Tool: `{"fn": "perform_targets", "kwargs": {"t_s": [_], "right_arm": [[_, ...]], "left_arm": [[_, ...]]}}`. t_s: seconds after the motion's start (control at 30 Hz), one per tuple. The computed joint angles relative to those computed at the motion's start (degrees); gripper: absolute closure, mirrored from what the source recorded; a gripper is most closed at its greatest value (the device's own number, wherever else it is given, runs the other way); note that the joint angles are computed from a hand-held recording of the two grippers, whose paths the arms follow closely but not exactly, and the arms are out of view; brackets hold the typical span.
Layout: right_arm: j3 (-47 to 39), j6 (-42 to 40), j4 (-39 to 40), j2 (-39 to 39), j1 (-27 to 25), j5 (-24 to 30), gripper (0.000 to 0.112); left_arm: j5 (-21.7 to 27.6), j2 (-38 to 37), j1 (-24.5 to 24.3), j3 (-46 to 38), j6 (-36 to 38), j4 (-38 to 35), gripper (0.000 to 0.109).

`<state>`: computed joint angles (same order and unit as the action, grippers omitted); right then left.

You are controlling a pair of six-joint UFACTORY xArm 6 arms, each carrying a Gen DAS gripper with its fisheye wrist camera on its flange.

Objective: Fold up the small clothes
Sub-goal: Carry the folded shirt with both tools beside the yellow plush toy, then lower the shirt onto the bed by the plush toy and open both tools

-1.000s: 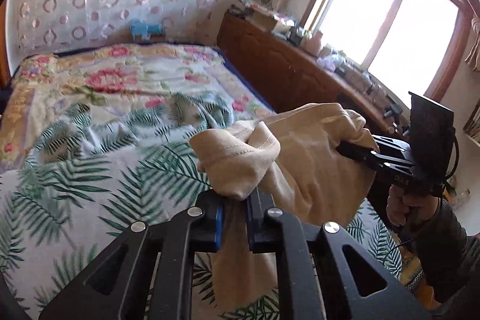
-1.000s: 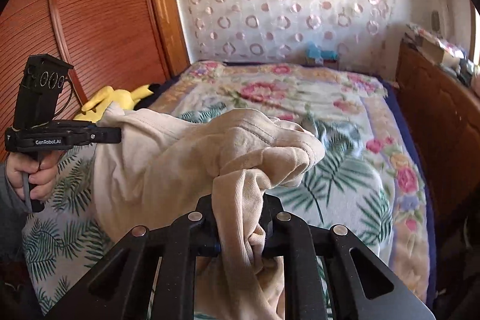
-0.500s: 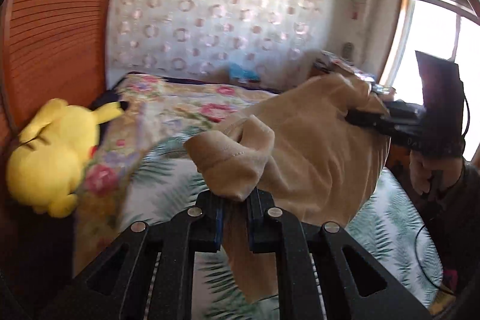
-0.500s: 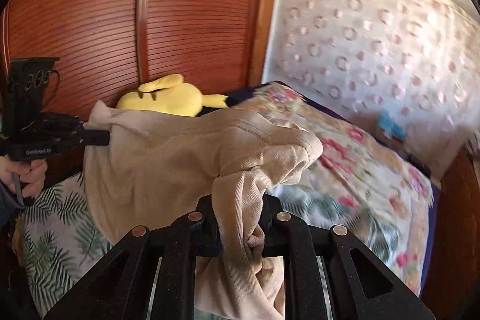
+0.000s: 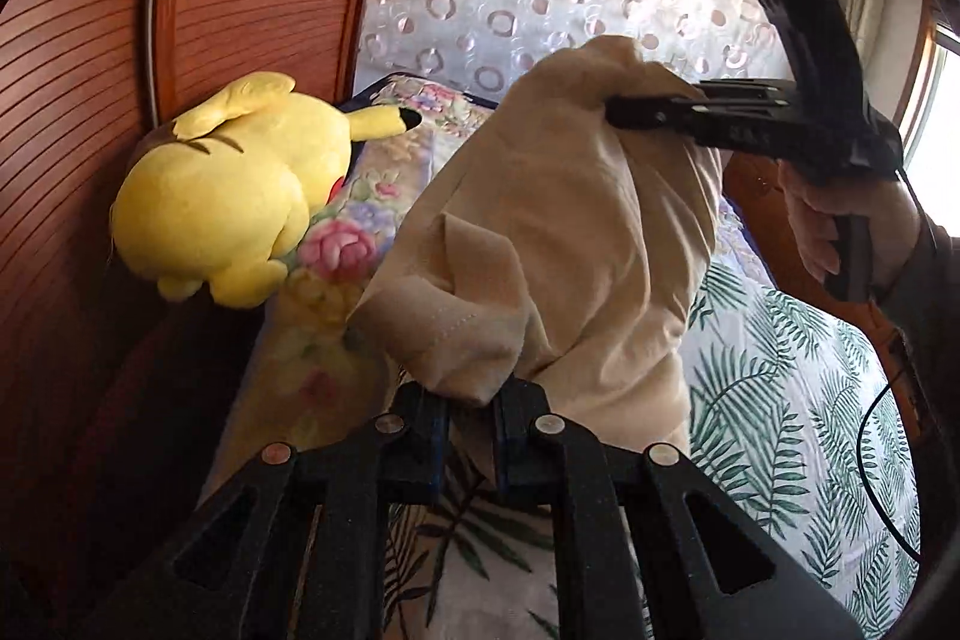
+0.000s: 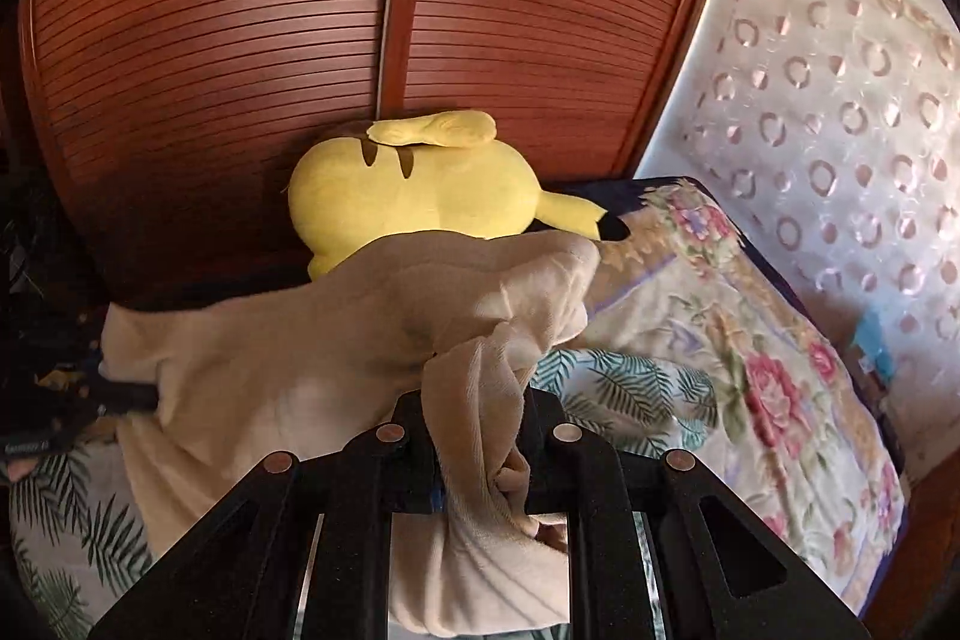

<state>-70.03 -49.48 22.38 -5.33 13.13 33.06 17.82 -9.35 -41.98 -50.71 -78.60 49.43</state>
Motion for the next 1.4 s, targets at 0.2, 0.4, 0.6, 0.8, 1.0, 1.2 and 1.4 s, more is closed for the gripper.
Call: {"fn": "perform_targets", "kwargs": {"t_s": [0.2, 0.4, 0.6, 0.8, 1.0, 1.2, 1.4], "right_arm": [[-2.19, 7.19, -2.58, 2.89, -1.03, -2.10, 0.070], [1.71, 9.36, 0.77, 0.88, -1.10, -5.14, 0.068], [13.68, 11.47, 2.37, -9.50, -1.61, -8.86, 0.068], [27.87, 14.92, 4.00, -26.33, -3.20, -9.78, 0.068], [39.67, 23.54, -1.88, -46.66, -5.94, -5.44, 0.068], [47.04, 33.30, -8.79, -68.68, -9.07, 3.88, 0.053], [49.71, 41.70, -13.91, -85.88, -11.47, 14.48, 0.038]], "left_arm": [[1.26, -0.92, 0.61, 2.09, 1.71, -0.86, 0.096], [3.26, -1.33, 0.08, 1.52, 1.13, 1.18, 0.089], [4.83, -4.54, -1.90, 2.14, -3.74, 8.55, 0.047], [8.29, -4.79, -6.26, -0.78, -3.02, 10.34, 0.027], [13.74, -3.35, -12.64, -5.61, -4.70, 14.12, 0.027], [14.59, -0.54, -17.74, -10.45, -5.14, 16.32, 0.027], [17.02, 2.26, -22.62, -15.15, -5.77, 17.83, 0.027]]}}
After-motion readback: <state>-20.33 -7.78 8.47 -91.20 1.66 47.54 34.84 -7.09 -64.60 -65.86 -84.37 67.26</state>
